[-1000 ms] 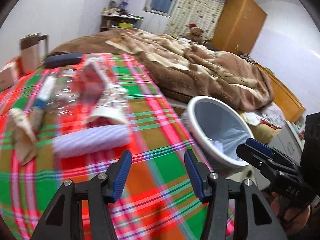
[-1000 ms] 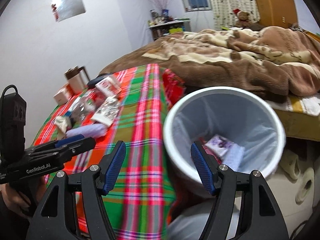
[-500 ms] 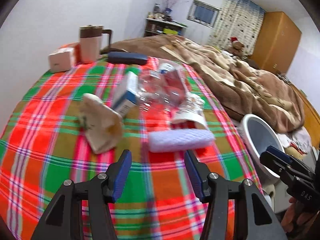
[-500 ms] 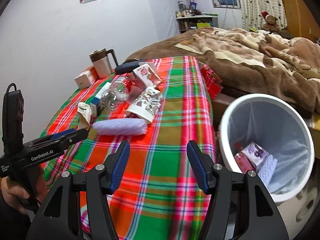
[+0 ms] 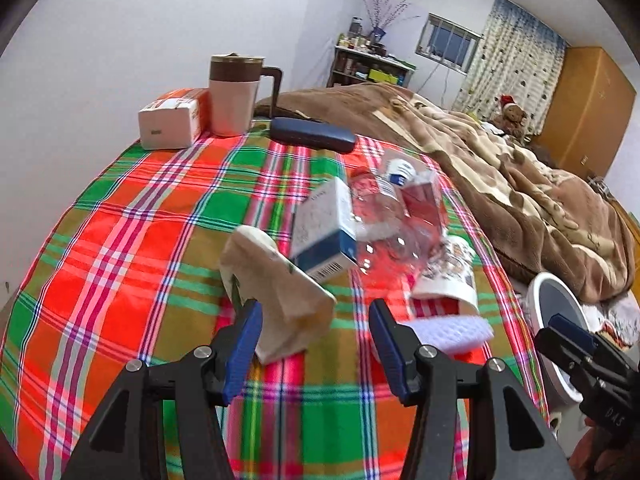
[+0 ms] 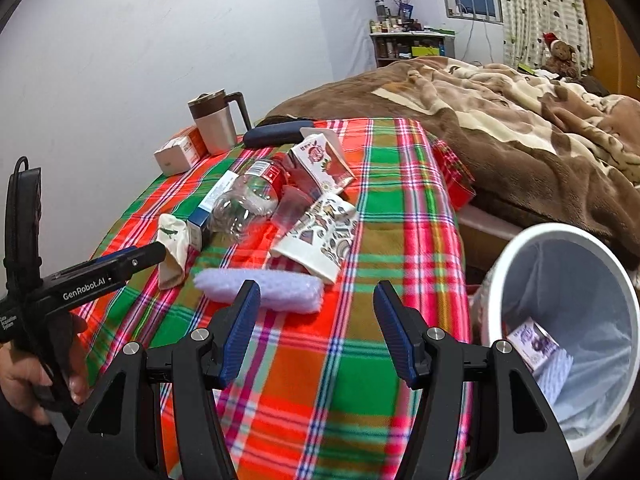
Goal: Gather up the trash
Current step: 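Grasp the patterned paper cup with the right tool while the left tool grasps the white paper bag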
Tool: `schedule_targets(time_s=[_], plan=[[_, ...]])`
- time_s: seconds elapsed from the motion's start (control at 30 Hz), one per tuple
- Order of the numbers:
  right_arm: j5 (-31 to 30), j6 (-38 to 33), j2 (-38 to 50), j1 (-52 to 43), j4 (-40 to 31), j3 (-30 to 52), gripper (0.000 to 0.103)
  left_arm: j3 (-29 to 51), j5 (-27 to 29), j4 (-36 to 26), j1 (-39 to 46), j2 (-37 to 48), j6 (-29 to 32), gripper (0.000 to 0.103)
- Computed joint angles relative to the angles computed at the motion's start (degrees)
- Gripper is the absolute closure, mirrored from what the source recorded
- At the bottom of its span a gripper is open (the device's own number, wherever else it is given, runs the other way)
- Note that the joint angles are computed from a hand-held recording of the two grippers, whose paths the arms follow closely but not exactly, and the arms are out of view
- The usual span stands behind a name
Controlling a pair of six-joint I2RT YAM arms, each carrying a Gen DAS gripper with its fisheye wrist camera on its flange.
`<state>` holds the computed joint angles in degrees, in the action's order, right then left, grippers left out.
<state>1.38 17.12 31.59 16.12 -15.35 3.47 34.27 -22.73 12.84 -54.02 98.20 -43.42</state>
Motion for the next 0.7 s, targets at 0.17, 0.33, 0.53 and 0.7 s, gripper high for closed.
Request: schedule_targets(time_s=[0.17,0.33,0.53,0.7], plan=[[-0.22,0.18,13.96,0.25,12.27,0.95,0.042,1.45,0.88,1.13,2.35,2.34,0.36,0.048],[-0.50,0.95,28.67,-0.12,23.28,3.24,0.042,4.78,2.60,1.21,4.44,6.51,0.39,0.048],[-0.44,4.33,42.82,-0.53,32.96,6.67,0.042,8.03,2.84,0.38,6.03,11.07,-0.11,0.048],[2.21,6.44,53.42,1.50,34.99,11.63,0.042,8.50,2.35,1.02,6.80,13.38,0.39,0.049]])
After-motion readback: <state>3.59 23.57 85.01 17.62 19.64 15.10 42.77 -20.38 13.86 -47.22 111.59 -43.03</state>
